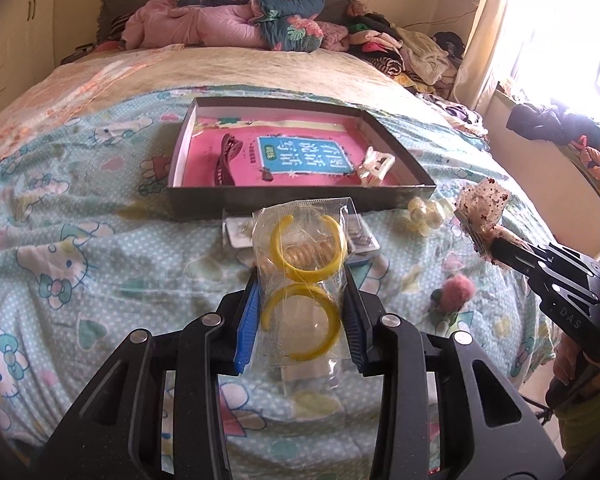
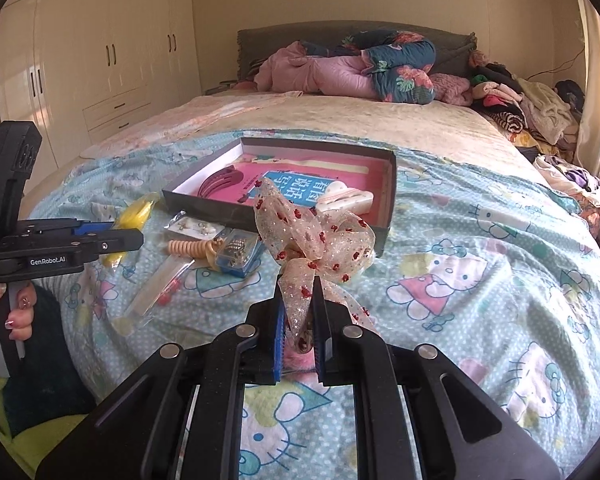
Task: Organize jewelry
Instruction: 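Lower the bangle bag and the bow into the tray and open both tools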
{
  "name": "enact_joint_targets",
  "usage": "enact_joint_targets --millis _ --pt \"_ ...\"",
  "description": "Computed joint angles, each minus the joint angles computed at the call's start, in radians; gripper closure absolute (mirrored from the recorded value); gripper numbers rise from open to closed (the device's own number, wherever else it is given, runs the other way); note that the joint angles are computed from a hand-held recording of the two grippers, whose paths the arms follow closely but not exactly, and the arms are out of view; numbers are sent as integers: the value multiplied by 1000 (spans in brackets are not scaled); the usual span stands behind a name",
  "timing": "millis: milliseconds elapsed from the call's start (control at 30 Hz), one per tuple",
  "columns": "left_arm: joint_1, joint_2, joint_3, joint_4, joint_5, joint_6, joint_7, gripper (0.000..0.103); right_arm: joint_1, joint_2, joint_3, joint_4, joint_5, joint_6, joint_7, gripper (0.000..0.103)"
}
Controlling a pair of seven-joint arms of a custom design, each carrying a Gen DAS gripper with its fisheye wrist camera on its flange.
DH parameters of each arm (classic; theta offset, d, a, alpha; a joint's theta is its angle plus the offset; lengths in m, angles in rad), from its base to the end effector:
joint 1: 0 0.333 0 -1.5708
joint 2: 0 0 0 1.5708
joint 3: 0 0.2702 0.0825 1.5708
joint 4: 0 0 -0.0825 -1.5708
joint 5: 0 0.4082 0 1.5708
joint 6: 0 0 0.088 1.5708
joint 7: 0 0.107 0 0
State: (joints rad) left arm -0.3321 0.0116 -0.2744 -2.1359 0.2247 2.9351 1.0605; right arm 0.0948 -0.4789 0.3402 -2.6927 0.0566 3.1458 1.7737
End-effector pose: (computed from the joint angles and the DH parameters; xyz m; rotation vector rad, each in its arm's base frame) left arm 0.4931 -0.3591 0.4346 -1.5803 2.1337 -1.0304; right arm 0.4252 0.1898 0.4274 -1.7985 1.4481 -0.6565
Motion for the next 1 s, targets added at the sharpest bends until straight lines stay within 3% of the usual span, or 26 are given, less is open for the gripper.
enact_joint_targets --millis 567,800,1000 --pt "-17 149 10 212 112 -36 -26 74 -51 64 5 87 -8 25 -7 92" --pt "-28 239 24 336 134 -79 -18 74 -111 144 32 176 -45 28 -5 92" --pt "-48 317 44 448 170 -123 -15 74 -213 213 95 259 -141 22 53 92"
